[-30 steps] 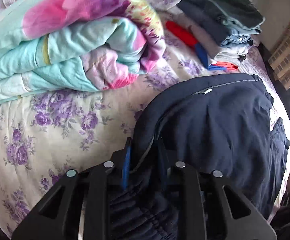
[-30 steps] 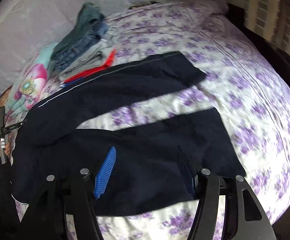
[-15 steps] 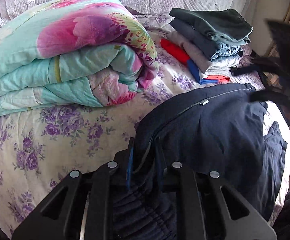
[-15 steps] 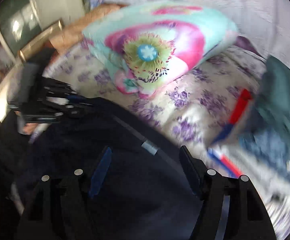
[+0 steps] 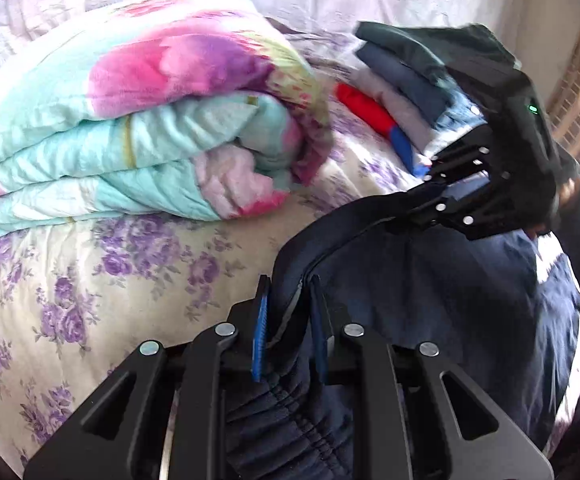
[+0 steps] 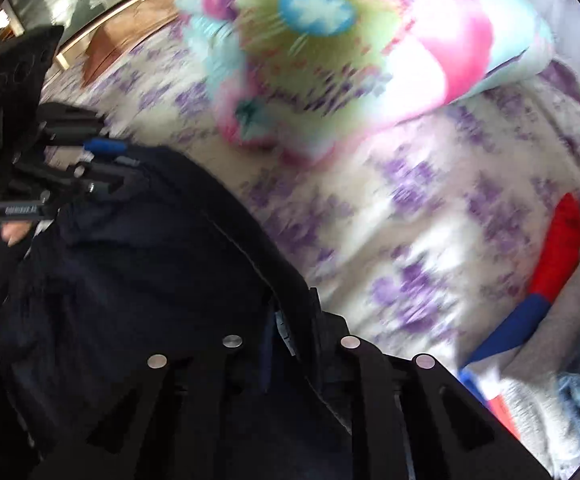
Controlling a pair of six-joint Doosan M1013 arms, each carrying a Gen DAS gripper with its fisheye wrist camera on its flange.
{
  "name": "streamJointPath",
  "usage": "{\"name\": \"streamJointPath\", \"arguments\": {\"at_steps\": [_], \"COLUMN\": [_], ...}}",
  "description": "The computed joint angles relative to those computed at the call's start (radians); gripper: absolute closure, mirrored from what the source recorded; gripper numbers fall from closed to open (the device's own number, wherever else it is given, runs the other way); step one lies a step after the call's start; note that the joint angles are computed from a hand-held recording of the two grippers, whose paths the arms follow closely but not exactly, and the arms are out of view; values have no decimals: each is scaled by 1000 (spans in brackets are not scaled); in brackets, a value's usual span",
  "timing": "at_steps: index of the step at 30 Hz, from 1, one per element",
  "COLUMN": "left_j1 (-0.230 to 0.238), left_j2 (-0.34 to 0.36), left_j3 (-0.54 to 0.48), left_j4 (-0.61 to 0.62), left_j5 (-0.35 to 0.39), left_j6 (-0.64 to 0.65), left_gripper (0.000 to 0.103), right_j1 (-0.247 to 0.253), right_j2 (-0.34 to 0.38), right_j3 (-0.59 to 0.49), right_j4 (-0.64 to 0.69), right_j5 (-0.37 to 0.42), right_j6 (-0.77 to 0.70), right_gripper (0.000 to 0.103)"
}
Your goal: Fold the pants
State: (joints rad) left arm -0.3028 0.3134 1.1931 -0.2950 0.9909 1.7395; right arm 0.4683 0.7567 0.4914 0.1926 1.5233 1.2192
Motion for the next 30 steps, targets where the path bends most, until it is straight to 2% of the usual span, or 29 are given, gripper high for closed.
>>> {"name": "streamJointPath", "arguments": {"at_steps": [3,7,10,14,20,23,26,30], "left_j1": [-20,-21,-19,-20,-73,-120,-149,-147], "left_j2": [12,27,6,-44,-190,-286,-367,-435], "left_j3": [-5,-17,-7,21,134,239,348,456], "left_j4": [106,115,100,60,100,157,173,142], "left_j5": [-20,3,-23,-60,-105,-128,-137,-149], "left_j6": [-94,-96,-71,-68,-29,-10,-14,-21], "left_gripper": [85,85,85,85,85,86,86,86], "right_j1": [8,19,20,29,83,126,159,207], "right_j2": [9,-9,-75,-204,-382,-474,-539,-582], "right_j3": [0,43,117,267,482,605,710,819], "right_j4": [-34,-62,-42,-27,-89,-113,-88,-56], "right_j5": [-39,-73,-138,-239,-349,-397,-411,-437], "right_j6": [35,76,98,115,198,227,302,355], "right_gripper": [87,87,89,90,90,90,90,90]}}
